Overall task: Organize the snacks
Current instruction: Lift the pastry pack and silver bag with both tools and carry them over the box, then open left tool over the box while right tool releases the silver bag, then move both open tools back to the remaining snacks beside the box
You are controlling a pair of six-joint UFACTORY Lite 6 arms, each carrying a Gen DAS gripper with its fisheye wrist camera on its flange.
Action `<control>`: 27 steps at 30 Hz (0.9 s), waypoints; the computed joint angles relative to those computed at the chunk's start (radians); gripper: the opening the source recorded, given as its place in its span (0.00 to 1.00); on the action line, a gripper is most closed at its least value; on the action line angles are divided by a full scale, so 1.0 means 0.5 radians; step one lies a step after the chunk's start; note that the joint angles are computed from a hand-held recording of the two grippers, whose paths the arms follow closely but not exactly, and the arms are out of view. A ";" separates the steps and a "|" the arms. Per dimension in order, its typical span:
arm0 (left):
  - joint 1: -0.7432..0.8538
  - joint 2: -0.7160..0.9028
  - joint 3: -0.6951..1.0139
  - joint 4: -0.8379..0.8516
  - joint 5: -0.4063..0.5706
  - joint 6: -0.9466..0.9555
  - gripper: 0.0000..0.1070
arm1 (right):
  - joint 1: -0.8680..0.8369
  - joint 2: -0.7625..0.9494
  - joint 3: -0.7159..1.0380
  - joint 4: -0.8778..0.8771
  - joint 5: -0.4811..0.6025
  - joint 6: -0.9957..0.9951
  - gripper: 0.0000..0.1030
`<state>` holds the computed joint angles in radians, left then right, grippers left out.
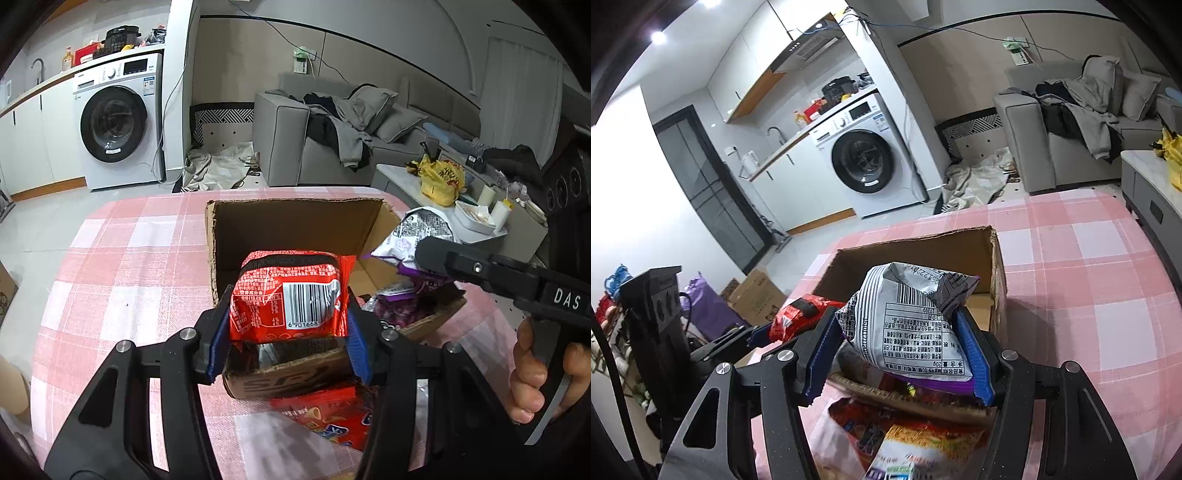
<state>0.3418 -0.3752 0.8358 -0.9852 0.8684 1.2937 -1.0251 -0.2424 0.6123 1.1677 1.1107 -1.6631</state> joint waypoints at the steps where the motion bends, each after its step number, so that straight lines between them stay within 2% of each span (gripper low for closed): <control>1: -0.024 0.019 0.004 0.002 -0.031 -0.005 0.46 | 0.025 0.010 0.001 0.013 -0.026 0.000 0.62; 6: -0.115 0.108 0.018 0.025 -0.132 -0.040 0.47 | 0.113 0.013 -0.005 0.045 -0.122 0.025 0.62; 9: -0.170 0.113 0.017 0.050 -0.184 -0.081 0.47 | 0.094 -0.026 -0.023 0.043 -0.084 -0.012 0.63; 13: -0.193 0.123 0.037 0.078 -0.162 -0.167 0.56 | -0.002 -0.149 -0.069 0.046 -0.040 -0.057 0.81; 16: -0.135 0.088 0.027 0.027 -0.044 -0.129 0.71 | -0.097 -0.168 -0.052 -0.011 0.016 -0.064 0.96; 22: 0.057 -0.119 -0.043 0.051 0.126 -0.097 0.96 | -0.333 -0.156 -0.013 -0.198 0.113 -0.038 1.00; 27: 0.403 -0.263 -0.098 0.080 0.404 0.040 0.96 | -0.575 -0.195 -0.031 -0.298 0.240 -0.132 1.00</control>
<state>0.5431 -0.5064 0.7871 -0.9452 1.0705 1.3136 -1.3125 -0.3398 0.5967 1.0186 1.2306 -1.7290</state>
